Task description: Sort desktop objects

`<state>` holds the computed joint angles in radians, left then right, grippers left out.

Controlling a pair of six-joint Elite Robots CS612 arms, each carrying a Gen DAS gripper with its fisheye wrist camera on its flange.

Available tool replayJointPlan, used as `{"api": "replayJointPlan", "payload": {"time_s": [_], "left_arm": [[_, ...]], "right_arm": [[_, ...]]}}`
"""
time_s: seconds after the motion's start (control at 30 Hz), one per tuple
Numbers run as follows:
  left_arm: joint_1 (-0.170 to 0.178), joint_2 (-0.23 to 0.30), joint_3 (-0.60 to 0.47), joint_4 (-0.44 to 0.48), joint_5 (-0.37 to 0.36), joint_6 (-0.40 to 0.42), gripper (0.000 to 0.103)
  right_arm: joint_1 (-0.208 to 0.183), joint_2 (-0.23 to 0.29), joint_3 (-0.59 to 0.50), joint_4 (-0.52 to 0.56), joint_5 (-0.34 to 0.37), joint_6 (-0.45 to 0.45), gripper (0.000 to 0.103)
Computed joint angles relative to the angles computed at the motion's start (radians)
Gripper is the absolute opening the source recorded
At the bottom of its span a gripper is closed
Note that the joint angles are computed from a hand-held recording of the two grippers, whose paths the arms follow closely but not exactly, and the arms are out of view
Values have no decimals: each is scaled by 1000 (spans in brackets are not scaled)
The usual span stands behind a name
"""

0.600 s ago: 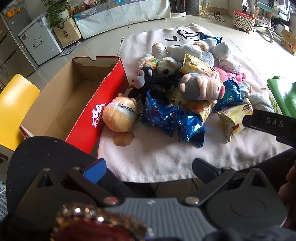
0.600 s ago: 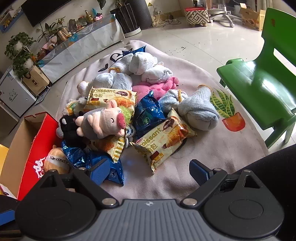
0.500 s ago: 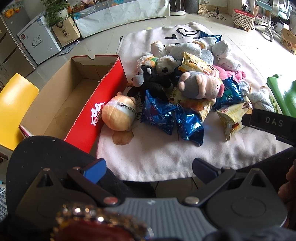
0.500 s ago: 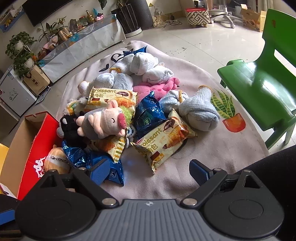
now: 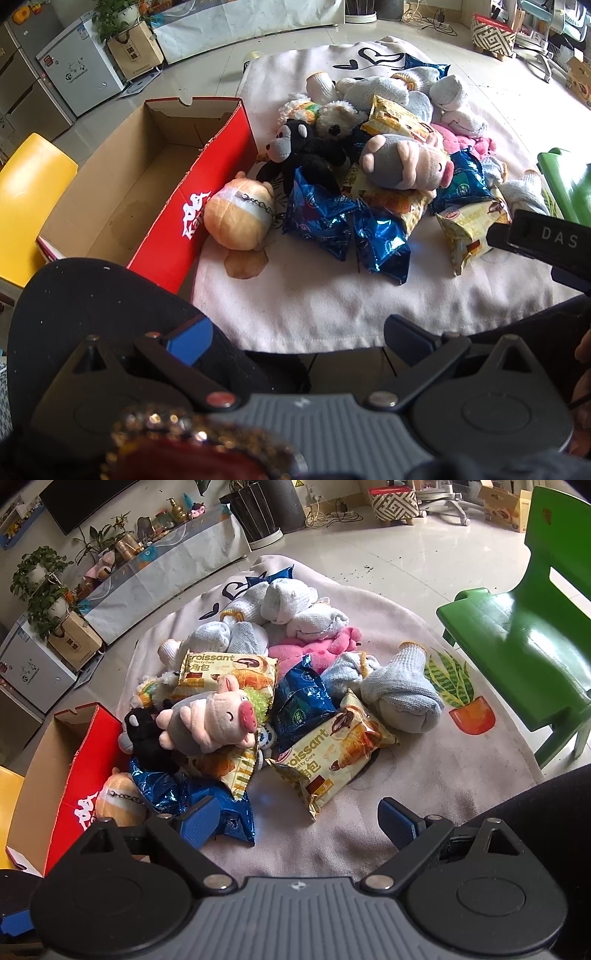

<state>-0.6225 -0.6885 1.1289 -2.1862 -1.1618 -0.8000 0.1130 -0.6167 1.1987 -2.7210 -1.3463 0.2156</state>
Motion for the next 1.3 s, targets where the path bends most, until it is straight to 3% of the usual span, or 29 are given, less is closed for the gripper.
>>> {"api": "replayJointPlan", "payload": {"time_s": [1.3], "left_arm": [[3, -12, 31, -58, -2, -66, 103]], "right_arm": [[2, -2, 7, -31, -15, -21, 90]]}}
